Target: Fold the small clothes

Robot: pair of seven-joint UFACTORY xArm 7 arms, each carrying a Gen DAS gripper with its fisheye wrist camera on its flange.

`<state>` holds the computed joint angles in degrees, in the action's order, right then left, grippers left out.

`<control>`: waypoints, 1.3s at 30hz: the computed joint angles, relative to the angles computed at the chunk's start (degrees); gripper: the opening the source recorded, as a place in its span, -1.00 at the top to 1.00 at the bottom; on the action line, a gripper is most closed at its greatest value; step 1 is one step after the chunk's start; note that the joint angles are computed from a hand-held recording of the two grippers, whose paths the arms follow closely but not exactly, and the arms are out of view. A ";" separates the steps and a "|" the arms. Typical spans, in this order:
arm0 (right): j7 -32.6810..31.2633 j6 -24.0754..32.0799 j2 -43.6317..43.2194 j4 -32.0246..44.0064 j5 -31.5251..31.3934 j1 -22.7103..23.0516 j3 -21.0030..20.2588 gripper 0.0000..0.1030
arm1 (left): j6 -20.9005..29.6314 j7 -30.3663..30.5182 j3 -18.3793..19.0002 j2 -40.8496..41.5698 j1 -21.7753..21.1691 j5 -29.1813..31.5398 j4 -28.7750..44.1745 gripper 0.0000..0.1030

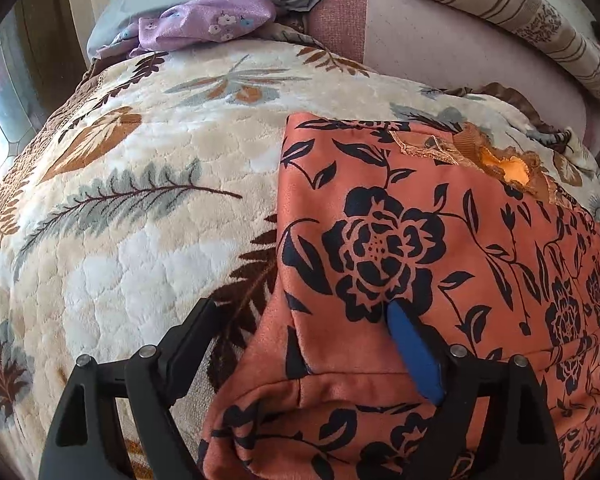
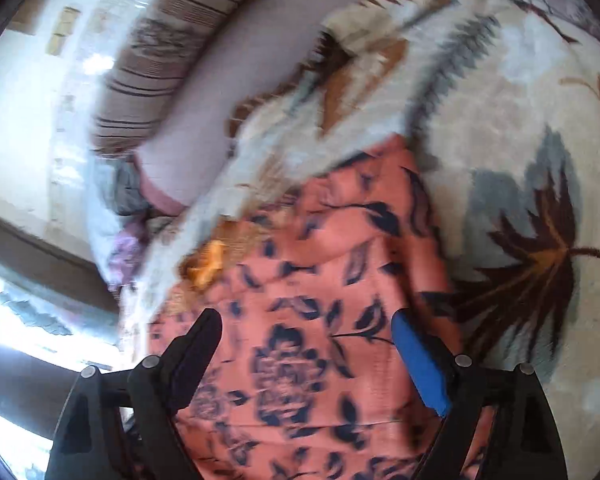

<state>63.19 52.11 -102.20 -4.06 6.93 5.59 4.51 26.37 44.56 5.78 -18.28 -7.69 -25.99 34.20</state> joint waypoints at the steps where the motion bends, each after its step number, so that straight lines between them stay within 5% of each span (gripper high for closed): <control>1: 1.12 0.61 -1.00 0.71 -0.17 0.08 1.40 -0.71 | 1.00 -1.21 -0.45 -0.57 0.84 1.37 0.20 -0.71; 7: 4.17 13.90 -1.53 10.62 -0.75 8.95 12.52 -0.71 | 2.01 -0.59 1.16 -8.10 1.98 4.49 -3.09 -0.70; 12: 12.01 26.83 -5.13 16.82 6.80 17.76 23.82 -0.71 | 6.11 0.25 3.69 -16.36 3.83 6.66 -5.87 -0.70; 17: 19.29 35.13 -4.54 23.60 13.75 21.68 32.67 -0.71 | 11.56 1.05 5.98 -24.96 5.47 8.34 -7.26 -0.70; 26: 22.39 38.16 -1.33 31.46 16.92 20.92 36.99 -0.71 | 19.76 2.23 9.30 -36.92 8.21 10.03 -6.85 -0.70; 39: 20.31 37.97 1.30 38.59 15.24 16.78 37.24 -0.72 | 25.38 3.18 12.52 -43.92 10.02 10.77 -3.97 -0.70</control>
<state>83.50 90.08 -100.90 34.52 22.17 22.37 41.75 51.75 47.75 18.31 -62.20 2.34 -15.22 30.22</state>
